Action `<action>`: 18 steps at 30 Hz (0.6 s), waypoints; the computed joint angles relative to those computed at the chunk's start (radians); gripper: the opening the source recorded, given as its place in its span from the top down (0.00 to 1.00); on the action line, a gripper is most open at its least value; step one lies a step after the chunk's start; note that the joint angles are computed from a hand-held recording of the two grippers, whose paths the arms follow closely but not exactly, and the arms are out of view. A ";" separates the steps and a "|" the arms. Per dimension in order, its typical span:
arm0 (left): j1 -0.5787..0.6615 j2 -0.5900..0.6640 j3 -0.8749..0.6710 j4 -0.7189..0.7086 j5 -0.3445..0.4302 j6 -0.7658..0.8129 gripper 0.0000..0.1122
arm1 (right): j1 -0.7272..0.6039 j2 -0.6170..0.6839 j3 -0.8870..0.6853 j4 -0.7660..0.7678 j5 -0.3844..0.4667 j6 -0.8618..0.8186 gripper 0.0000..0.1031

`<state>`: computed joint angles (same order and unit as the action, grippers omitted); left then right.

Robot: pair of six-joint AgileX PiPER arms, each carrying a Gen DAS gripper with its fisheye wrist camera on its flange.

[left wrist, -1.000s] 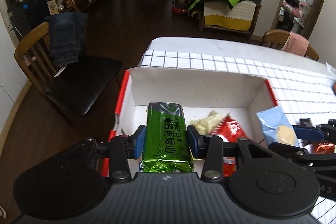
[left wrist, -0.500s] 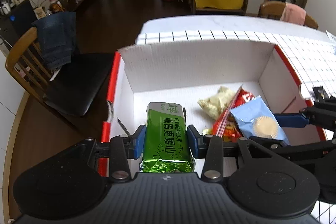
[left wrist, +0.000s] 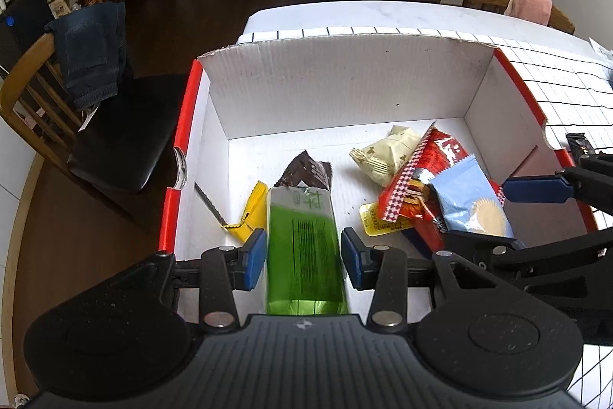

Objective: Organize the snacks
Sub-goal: 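Open both grippers to drop the green bar and biscuit packet into the box, then move both grippers back toward the dark candy and chip bag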

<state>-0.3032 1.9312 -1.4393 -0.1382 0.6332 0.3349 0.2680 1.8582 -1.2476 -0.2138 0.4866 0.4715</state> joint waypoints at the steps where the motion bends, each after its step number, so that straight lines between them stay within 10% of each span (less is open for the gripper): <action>1: 0.000 -0.006 0.004 -0.009 0.002 0.006 0.62 | -0.001 -0.004 0.001 0.007 0.001 -0.006 0.37; 18: -0.051 -0.140 0.068 -0.075 -0.004 -0.004 0.41 | -0.092 -0.243 0.181 0.237 -0.064 -0.204 0.21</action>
<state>-0.3541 1.7913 -1.3709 -0.2132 0.6292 0.3304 0.1759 1.6147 -1.0662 0.0232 0.4221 0.2672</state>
